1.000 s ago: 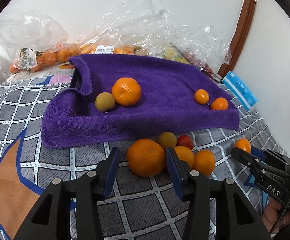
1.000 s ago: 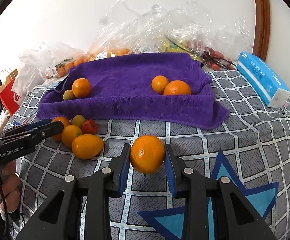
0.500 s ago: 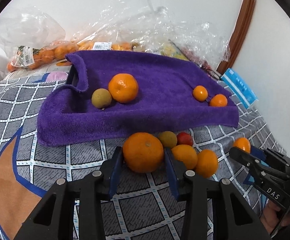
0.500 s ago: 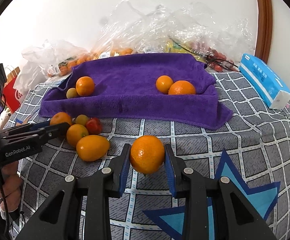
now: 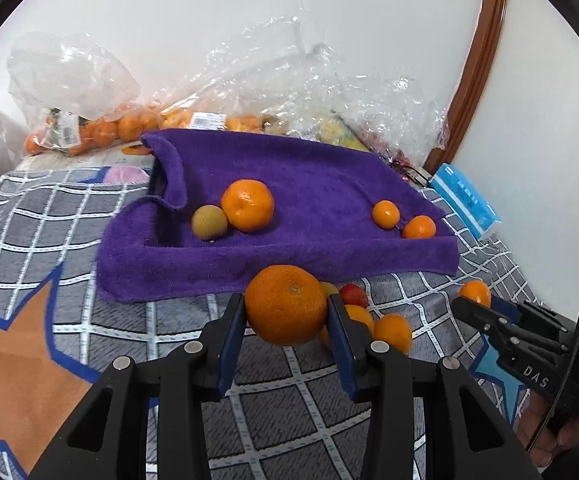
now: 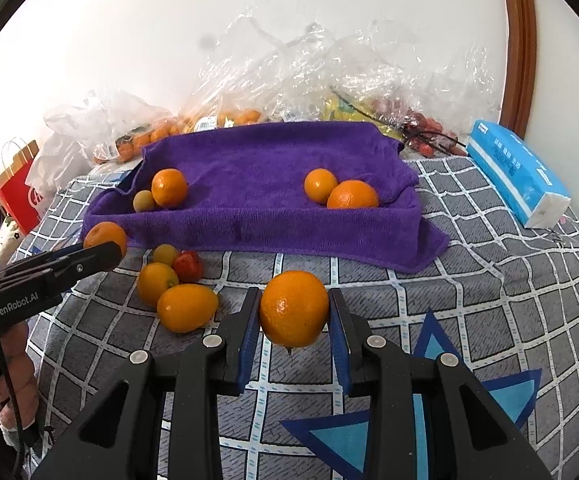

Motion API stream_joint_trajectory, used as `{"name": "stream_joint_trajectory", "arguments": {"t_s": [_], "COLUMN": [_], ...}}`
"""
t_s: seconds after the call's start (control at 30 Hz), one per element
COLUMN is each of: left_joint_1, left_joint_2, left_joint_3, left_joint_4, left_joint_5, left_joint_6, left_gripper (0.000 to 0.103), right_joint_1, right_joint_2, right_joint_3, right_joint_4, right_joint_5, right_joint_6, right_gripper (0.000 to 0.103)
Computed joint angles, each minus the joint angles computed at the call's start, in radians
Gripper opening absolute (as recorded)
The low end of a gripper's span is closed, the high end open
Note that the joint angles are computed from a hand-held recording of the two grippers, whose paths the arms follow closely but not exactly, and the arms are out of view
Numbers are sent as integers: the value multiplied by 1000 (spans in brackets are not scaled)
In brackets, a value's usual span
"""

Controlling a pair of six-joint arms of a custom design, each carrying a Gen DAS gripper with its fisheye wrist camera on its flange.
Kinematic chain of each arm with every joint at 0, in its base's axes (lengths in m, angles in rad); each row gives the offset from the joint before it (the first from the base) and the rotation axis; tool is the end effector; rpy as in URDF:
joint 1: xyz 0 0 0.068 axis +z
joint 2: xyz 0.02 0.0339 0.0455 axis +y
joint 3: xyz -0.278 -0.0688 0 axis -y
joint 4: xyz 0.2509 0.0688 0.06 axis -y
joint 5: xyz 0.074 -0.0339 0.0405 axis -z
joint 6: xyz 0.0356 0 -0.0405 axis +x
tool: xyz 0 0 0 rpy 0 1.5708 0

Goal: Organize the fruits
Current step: 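Grasp a tangerine with the right tool while the left tool grasps a large orange, then lift and carry both held fruits over the purple towel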

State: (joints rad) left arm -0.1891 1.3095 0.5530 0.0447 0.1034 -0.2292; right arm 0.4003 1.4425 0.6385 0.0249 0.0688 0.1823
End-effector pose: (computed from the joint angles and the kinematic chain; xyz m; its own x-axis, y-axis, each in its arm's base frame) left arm 0.2494 -0.0515 0.1820 -0.6847 -0.0990 -0.7221 0.1111 0.9650 -0.2377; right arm 0.2585 0.1067 0.1732 -0.6987 -0.0993 -0.7085 -0.2207 0.9719 0.0815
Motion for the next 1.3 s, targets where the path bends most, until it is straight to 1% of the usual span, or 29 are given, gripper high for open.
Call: {"name": "stream_joint_trajectory", "arguments": {"t_s": [0.17, 0.27, 0.4, 0.47, 0.6, 0.7, 0.9, 1.0, 1.2, 1.3], "left_joint_1": [14, 3, 14, 16, 19, 29, 31, 26, 54, 61], "left_joint_2": [-63, -104, -147, -156, -150, -125, -73, -42, 47, 91], "left_joint_3": [0, 10, 37, 57, 98, 145, 208, 232, 289, 304], "left_joint_4": [-55, -92, -137, -156, -176, -187, -161, -138, -101, -69], "left_joint_5": [-3, -36, -31, -42, -60, -51, -60, -84, -44, -55], "left_joint_6": [-12, -5, -6, 0, 6, 4, 15, 24, -12, -21], "left_gripper": [39, 39, 39, 39, 39, 39, 39, 39, 39, 39], "right_joint_1": [6, 10, 11, 4, 19, 19, 1, -11, -47, -56], "right_joint_2": [-16, -19, -13, -12, -3, 8, 46, 69, 134, 168], "right_joint_3": [33, 58, 103, 126, 160, 186, 238, 266, 324, 349], "right_joint_4": [-31, -42, -59, -66, -56, -48, -28, -21, -13, -8], "right_joint_5": [8, 5, -9, -41, -6, -12, -24, -20, -56, -71], "right_joint_6": [-6, -9, -9, 1, -14, -21, -53, -77, -80, -69], "right_gripper": [33, 33, 33, 33, 33, 33, 33, 33, 33, 33]}}
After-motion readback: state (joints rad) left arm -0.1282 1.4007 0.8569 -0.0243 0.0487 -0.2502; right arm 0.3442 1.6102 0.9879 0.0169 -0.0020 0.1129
